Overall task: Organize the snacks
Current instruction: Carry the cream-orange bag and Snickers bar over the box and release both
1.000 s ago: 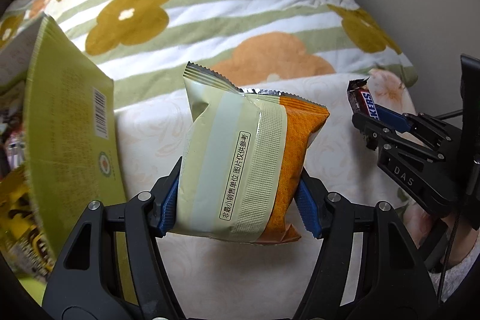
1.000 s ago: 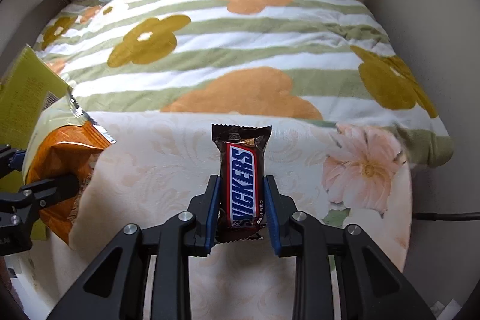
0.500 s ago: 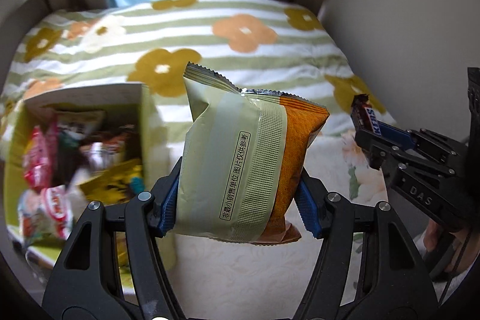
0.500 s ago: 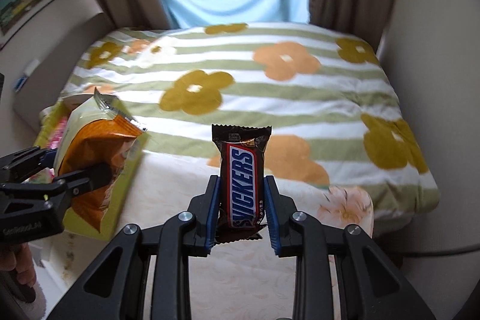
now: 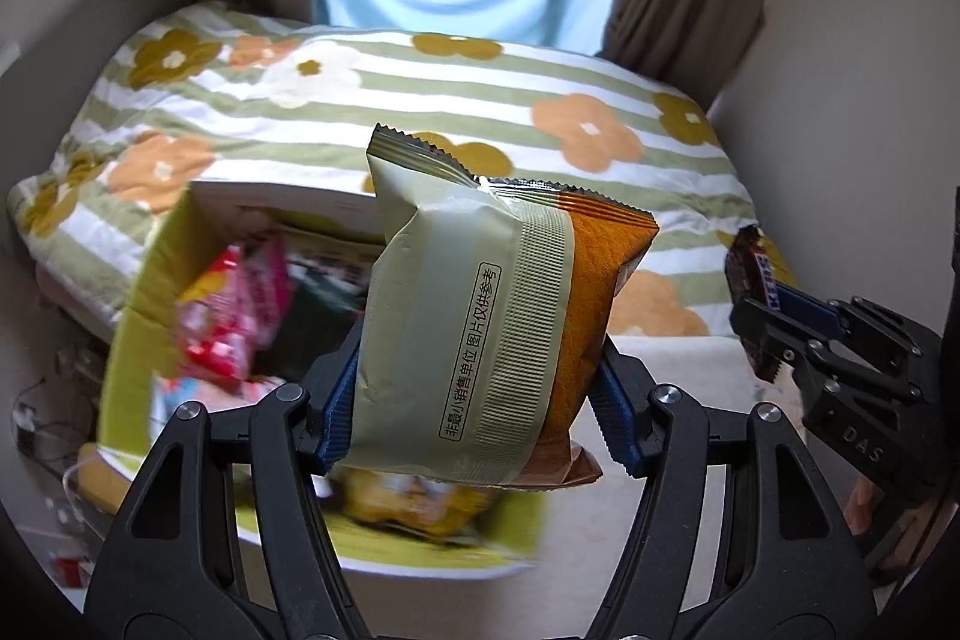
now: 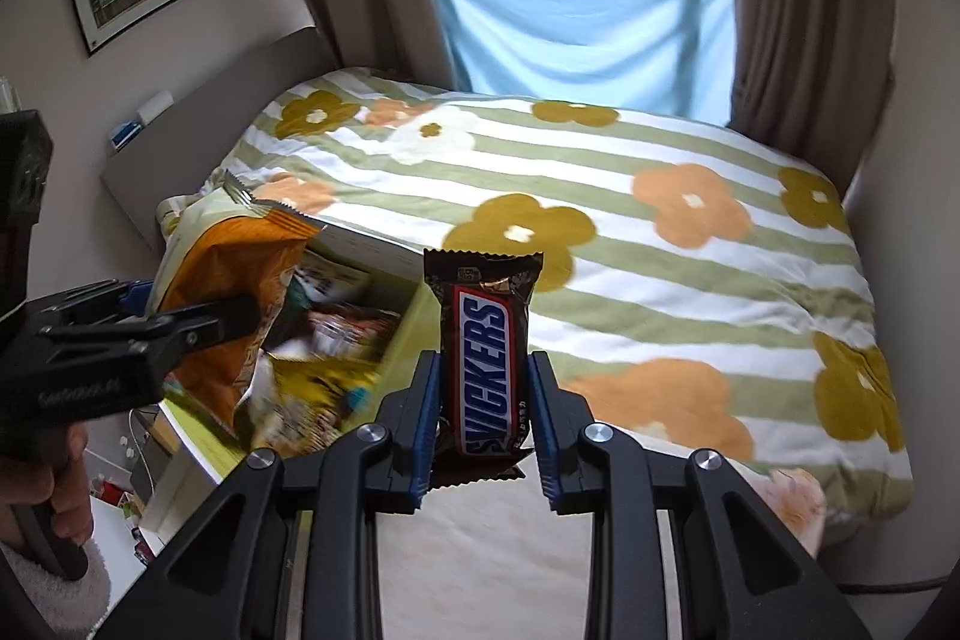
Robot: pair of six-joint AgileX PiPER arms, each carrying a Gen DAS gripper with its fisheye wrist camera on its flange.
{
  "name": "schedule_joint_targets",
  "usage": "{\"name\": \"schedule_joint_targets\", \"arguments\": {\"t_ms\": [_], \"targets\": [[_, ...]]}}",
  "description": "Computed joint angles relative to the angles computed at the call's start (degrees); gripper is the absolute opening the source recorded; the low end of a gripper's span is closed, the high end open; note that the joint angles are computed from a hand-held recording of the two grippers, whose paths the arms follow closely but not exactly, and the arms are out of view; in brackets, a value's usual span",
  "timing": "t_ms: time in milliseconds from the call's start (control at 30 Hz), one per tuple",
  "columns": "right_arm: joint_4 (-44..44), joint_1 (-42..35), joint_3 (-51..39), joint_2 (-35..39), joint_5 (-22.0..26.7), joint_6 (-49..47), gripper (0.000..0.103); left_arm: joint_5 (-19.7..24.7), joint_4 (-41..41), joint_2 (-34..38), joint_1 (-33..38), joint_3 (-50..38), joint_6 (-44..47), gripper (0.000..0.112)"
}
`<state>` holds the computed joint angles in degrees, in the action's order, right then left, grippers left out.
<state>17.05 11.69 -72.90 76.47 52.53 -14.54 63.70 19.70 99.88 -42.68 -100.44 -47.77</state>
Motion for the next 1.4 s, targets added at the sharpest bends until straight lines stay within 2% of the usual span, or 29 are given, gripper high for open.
{"name": "schedule_joint_targets", "arguments": {"t_ms": [100,233,333,500,567,600,633,667,733,800,933,1100,1333,1367,1400], "targets": [[-5.81,6.97,-1.72,2.34,-2.3,9.59,0.026,-3.05,-5.77,-3.07,6.99,5.03,8.21,0.062],[-12.95,15.53,-4.98,7.13,-4.55,23.5,0.026,-4.59,-13.37,-3.52,16.02,7.73,21.42,0.062],[-18.12,20.67,-7.99,11.21,-4.84,32.14,0.026,-4.77,-18.63,-1.61,22.08,7.58,30.68,0.062],[-24.16,26.4,-13.3,16.92,-2.65,42.06,0.026,-4.44,-22.98,1.58,26.8,5.96,40.38,0.063],[-25.97,27.61,-14.38,18.17,-1.95,44.95,0.026,-4.86,-25.28,2.77,28.1,5.44,43.52,0.069],[-26.81,28.01,-14.68,18.65,-1.62,46.32,0.026,-5.03,-26.31,3.03,28.48,5.41,44.86,0.083],[-27.54,28.38,-14.9,19.04,-1.3,47.59,0.026,-5.45,-26.88,3.15,28.76,5.53,45.85,0.1],[-28.17,28.56,-14.91,19.27,-1.16,48.61,0.026,-6.43,-26.67,2.9,28.88,6.03,46.39,0.103],[-29.36,29.1,-15.06,19.68,-0.55,50.71,0.026,-7.74,-25.78,2.33,28.92,6.83,47.18,0.103],[-29.82,29.23,-15.2,20.01,-0.07,51.98,0.026,-7.19,-25.22,2.03,29.09,7.1,47.44,0.103],[-30.65,29.98,-15.21,20.18,0.84,53.88,0.026,-7.67,-27.67,-0.75,32.21,11.22,47.82,0.103],[-29.18,29.92,-14.22,20.27,0.74,53.23,0.026,-8.8,-28.67,-4.45,34.59,16.48,47.63,0.103],[-25.82,29.75,-14.51,20.89,0.99,51.45,0.027,-9.34,-27.38,-6.87,34.51,19.57,46.13,0.103],[-24.49,29.43,-14.67,21.07,0.97,50.75,0.035,-9.5,-26.33,-7.1,34.07,19.96,45.37,0.103],[-23.87,29.46,-14.57,21.05,0.67,50.71,0.056,-9.69,-25.76,-7.45,33.89,20.43,45.13,0.103]]}}
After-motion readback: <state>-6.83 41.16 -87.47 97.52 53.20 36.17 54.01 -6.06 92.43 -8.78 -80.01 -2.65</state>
